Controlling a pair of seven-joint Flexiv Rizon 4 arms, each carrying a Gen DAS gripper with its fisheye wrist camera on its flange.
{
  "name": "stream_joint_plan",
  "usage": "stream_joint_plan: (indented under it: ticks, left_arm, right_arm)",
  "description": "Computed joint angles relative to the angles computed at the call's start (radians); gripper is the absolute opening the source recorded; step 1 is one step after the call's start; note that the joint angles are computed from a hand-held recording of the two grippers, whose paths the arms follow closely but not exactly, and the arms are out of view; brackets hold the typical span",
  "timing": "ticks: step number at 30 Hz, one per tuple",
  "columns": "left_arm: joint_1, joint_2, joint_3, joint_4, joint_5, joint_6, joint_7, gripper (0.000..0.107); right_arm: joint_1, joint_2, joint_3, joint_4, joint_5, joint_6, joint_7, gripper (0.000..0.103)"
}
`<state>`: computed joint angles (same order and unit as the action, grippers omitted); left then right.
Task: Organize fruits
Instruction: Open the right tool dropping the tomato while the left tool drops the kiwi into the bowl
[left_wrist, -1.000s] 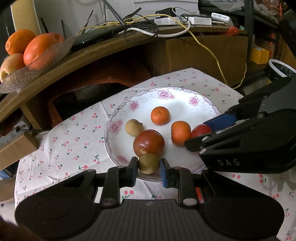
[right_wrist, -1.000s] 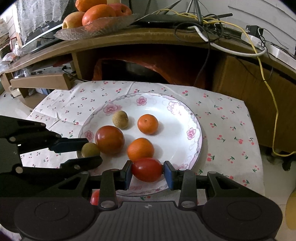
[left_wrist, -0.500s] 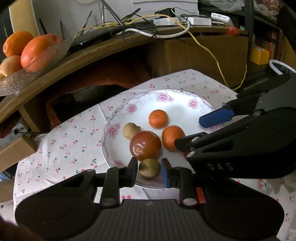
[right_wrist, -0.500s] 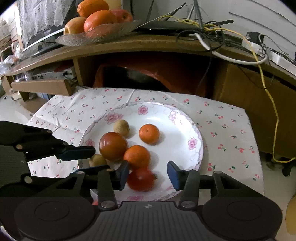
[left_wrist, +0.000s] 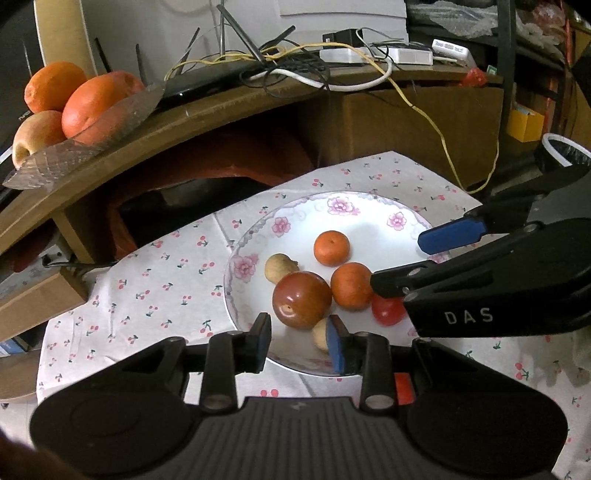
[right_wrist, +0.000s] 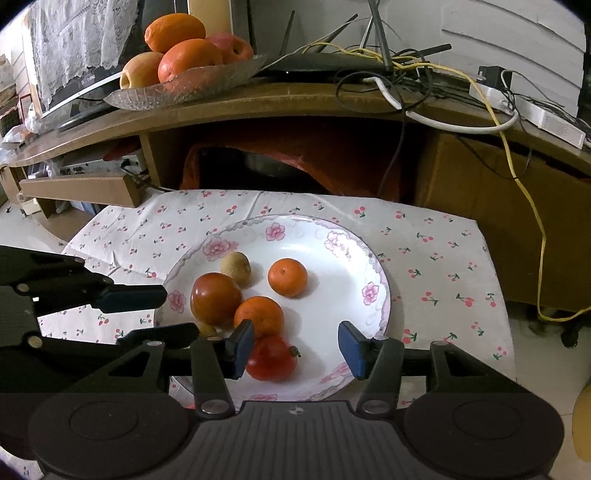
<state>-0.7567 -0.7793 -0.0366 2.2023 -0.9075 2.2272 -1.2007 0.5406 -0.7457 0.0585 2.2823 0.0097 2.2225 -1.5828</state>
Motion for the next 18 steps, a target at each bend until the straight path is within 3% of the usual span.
stream_joint_plan:
  ticks: [18]
  left_arm:
    - [0.037, 0.061, -0.022, 0.115, 0.098, 0.024, -0.090, 0.044]
  right_arm:
    - [-0.054, 0.033, 0.045, 0.075, -0.055, 0.041, -0.019, 0.055]
